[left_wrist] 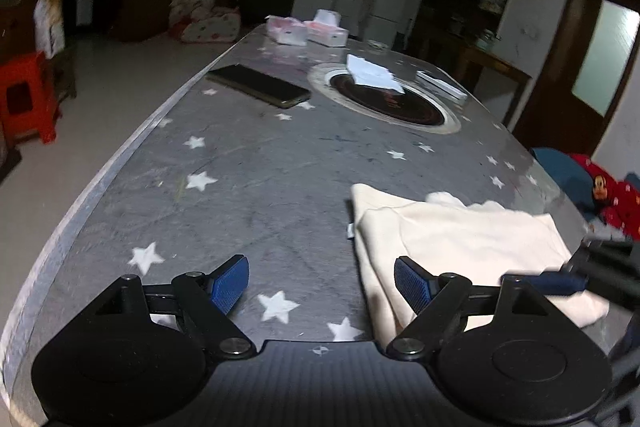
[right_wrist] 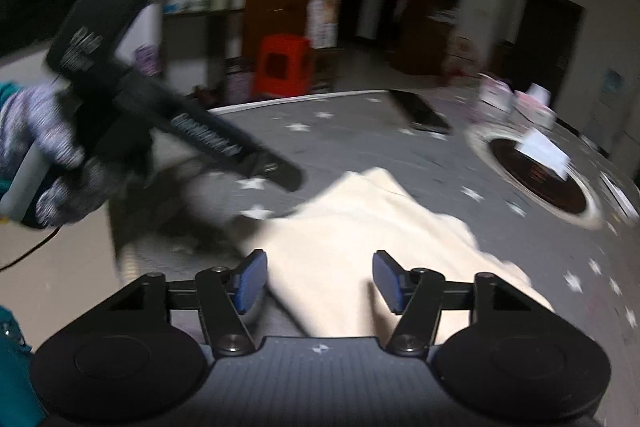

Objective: Fold clothes

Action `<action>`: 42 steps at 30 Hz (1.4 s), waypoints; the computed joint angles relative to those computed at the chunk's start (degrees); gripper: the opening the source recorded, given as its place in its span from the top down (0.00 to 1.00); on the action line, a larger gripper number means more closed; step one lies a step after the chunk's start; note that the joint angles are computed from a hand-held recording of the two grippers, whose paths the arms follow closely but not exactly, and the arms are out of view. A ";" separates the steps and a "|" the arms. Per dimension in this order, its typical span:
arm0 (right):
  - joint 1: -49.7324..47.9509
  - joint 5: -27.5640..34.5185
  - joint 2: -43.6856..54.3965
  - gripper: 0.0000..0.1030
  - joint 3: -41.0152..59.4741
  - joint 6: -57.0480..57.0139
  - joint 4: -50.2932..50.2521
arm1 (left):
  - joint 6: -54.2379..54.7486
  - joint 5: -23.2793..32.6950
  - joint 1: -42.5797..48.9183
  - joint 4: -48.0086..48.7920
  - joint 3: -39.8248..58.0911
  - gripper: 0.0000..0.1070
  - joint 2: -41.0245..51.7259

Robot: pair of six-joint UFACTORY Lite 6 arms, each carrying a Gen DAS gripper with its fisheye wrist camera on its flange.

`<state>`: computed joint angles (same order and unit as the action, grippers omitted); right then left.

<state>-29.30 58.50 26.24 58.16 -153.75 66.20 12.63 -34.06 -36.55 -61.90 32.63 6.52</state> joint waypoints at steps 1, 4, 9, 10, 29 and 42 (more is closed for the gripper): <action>0.67 -0.23 -0.82 0.47 -1.27 -1.43 -0.13 | -1.68 0.78 0.70 1.06 -0.42 0.23 -0.52; 2.63 -2.04 -2.70 0.51 -4.79 -5.68 0.67 | -8.76 2.95 2.99 6.59 -1.77 0.24 -2.02; 4.91 -6.09 -4.03 0.64 -9.09 -12.82 4.37 | -24.01 5.53 6.24 19.47 -2.21 0.23 -2.59; 4.88 -6.00 -3.91 0.68 -9.02 -12.82 4.68 | -27.10 5.84 6.80 22.01 -2.10 0.23 -2.41; -1.93 10.24 1.57 0.88 6.74 9.85 -2.94 | -84.35 1.52 15.75 66.78 4.91 0.22 7.73; -6.37 12.08 8.82 0.81 14.68 15.78 -4.20 | -90.08 -1.64 17.10 73.31 9.92 0.80 16.41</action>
